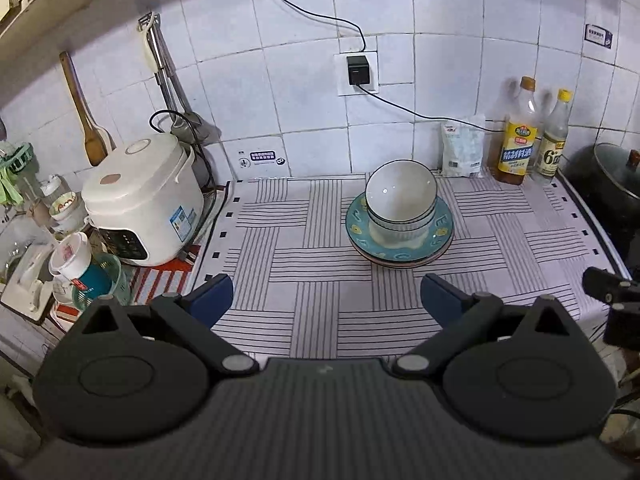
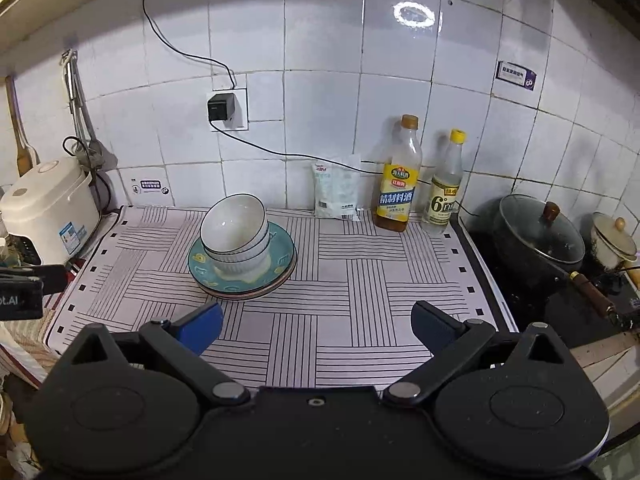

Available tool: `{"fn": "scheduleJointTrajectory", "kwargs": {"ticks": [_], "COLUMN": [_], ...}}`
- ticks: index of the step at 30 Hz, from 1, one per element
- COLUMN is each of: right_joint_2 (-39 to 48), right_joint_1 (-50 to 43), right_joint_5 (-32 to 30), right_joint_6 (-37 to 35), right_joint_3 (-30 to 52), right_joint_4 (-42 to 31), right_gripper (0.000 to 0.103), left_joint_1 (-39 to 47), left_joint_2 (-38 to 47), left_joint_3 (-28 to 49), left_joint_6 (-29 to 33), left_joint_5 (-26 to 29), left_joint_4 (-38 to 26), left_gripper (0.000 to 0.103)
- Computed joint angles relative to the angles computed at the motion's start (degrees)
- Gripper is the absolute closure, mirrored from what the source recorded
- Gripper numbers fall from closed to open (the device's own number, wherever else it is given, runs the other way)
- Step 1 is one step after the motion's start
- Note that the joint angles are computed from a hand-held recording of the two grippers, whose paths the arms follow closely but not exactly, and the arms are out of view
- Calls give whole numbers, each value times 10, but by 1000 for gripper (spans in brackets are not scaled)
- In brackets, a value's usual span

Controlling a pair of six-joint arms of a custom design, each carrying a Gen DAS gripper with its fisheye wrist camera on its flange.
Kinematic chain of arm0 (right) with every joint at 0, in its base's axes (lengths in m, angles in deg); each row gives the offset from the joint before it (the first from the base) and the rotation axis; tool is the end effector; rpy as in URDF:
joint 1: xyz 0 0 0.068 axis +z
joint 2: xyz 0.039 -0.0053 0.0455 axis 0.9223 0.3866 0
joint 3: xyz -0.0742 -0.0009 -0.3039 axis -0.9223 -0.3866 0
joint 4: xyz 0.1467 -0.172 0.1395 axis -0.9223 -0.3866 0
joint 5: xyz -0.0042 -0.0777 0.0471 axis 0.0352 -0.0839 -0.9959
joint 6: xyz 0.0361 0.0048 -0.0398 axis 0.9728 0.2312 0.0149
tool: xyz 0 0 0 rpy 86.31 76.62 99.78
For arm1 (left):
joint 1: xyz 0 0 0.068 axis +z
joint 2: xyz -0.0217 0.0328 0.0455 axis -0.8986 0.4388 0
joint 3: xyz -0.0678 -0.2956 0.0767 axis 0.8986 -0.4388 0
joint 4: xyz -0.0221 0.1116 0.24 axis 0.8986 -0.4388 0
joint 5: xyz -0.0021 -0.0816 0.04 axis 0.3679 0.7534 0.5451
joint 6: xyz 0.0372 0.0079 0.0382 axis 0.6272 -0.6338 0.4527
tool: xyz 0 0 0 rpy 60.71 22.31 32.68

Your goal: Organize plates and bowls

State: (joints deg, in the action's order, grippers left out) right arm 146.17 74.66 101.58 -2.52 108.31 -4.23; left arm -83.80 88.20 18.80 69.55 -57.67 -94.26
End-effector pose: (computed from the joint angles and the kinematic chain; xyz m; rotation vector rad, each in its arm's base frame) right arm 0.2152 0.0151 0.2951 0.3614 2.1403 -0.1731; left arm 0.4018 -0.1446 0.3394 0.5200 2.2225 -0.1133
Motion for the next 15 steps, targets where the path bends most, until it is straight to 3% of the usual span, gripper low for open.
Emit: {"fn": "scheduleJointTrajectory", "kwargs": {"ticks": [15], "right_joint_2": [1], "right_joint_1": [12], "right_joint_5": [17], "right_joint_6": [-19], "right_joint_3": [-24], "right_joint_4": [45], "right_gripper": [1], "left_joint_1": [0], "left_joint_2": [-2], "left_joint_3": [-22], "left_joint_6": [-10], "left_joint_5": [14], "left_joint_4": [11], "left_gripper": [1]}}
